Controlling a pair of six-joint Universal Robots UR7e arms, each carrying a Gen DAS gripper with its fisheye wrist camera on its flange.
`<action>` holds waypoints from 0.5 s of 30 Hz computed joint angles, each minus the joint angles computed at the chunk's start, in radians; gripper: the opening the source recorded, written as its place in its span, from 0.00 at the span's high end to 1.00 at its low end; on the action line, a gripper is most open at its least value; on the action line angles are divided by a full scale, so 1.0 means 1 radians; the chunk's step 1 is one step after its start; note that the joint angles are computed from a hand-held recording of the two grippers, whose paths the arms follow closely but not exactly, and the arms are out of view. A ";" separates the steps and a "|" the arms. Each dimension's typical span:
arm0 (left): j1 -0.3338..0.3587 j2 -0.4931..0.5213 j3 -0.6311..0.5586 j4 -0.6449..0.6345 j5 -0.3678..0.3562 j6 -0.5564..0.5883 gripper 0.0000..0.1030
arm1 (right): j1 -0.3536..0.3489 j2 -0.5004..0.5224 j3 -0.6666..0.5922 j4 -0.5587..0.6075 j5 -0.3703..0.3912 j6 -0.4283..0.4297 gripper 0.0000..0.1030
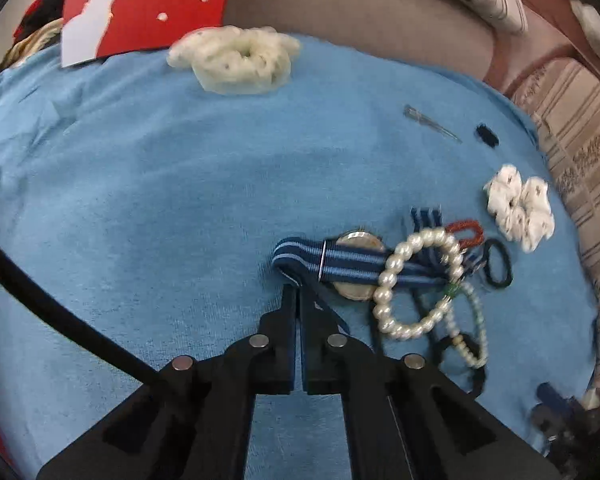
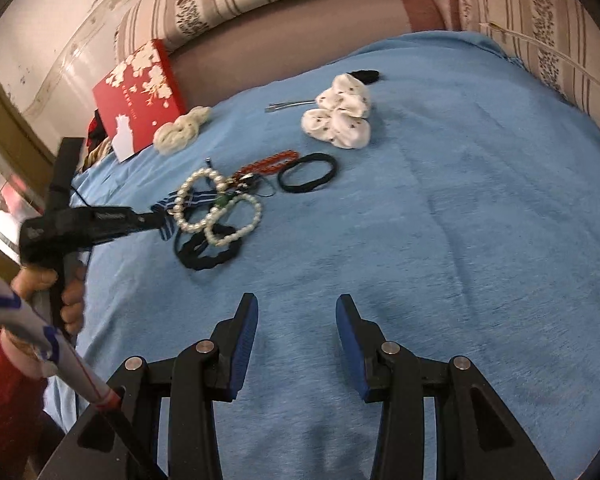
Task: Organize jewelry
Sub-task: 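Grasp the blue striped watch strap with the left tool and lift the watch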
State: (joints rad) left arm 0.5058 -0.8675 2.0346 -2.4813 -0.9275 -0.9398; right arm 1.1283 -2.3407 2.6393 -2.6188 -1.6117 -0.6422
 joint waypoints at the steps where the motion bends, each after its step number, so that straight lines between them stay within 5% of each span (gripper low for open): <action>1: -0.021 -0.020 0.003 0.023 0.028 -0.010 0.99 | -0.011 -0.001 -0.002 0.002 0.007 0.000 0.57; 4: -0.076 -0.118 0.028 0.055 0.060 -0.019 0.99 | -0.054 -0.033 -0.004 0.037 0.048 -0.019 0.57; 9: -0.200 -0.246 -0.015 0.330 0.211 -0.063 0.99 | -0.083 -0.081 0.004 0.085 0.087 -0.046 0.57; 15: -0.274 -0.306 -0.023 0.535 0.210 -0.115 0.99 | -0.064 -0.130 0.023 0.133 0.092 -0.052 0.57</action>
State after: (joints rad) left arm 0.2322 -1.1734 2.0111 -1.9462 -0.7177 -1.0551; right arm 1.0639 -2.4705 2.6628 -2.4856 -1.5198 -0.6943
